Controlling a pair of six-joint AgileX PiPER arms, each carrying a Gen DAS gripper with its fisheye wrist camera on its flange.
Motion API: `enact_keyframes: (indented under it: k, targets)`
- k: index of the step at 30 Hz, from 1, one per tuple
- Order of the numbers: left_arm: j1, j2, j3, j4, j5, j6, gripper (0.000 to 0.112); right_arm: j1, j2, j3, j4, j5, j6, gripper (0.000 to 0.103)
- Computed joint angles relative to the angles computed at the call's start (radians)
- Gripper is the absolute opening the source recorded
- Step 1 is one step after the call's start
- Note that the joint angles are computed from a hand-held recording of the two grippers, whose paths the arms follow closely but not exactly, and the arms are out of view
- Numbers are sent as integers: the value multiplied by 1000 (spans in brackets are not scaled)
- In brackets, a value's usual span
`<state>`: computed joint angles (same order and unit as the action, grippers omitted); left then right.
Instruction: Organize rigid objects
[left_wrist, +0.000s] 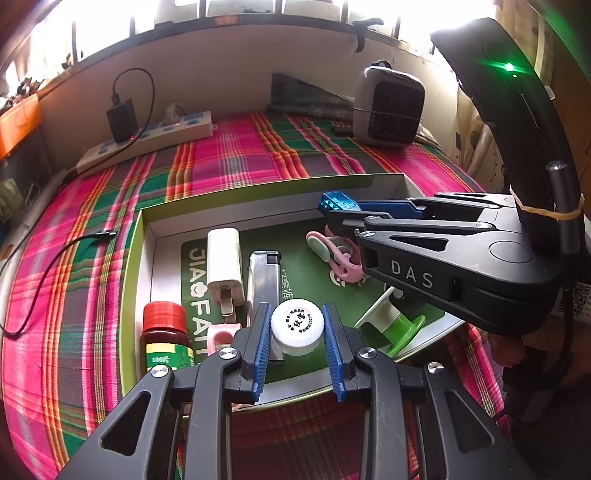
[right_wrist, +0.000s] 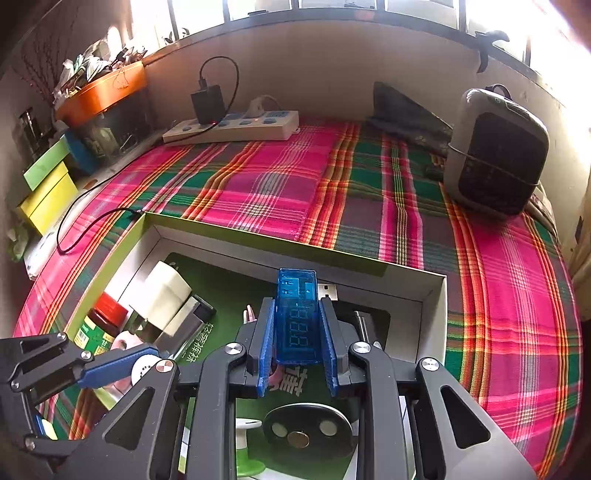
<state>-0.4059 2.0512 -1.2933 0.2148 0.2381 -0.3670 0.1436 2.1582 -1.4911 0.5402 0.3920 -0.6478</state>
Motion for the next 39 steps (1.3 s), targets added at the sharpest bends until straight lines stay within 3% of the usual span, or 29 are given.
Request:
enact_keyframes:
  k: [9,12,16,27,31,39]
  targets:
    - [0,2,3,39,-2,-33,27,-1,-1,1,8,0,-6,24]
    - [-7,5,2,122,4,-110,27,0,-2,3,6,-4,-6,24]
    - [-3,2,3,76,1,-67,31,0,-2,3,9,-4,-4,25]
    - [-8,-3,4,101,9,-99,36,0,-2,6,34,-4,-24,30]
    - [-9,-8,10,89,6,-93,36,-1,-16,27,78,-15,-61,41]
    - [-13,-38,53,174,-16,-194,37,2,-52,78,112,-43,-83,41]
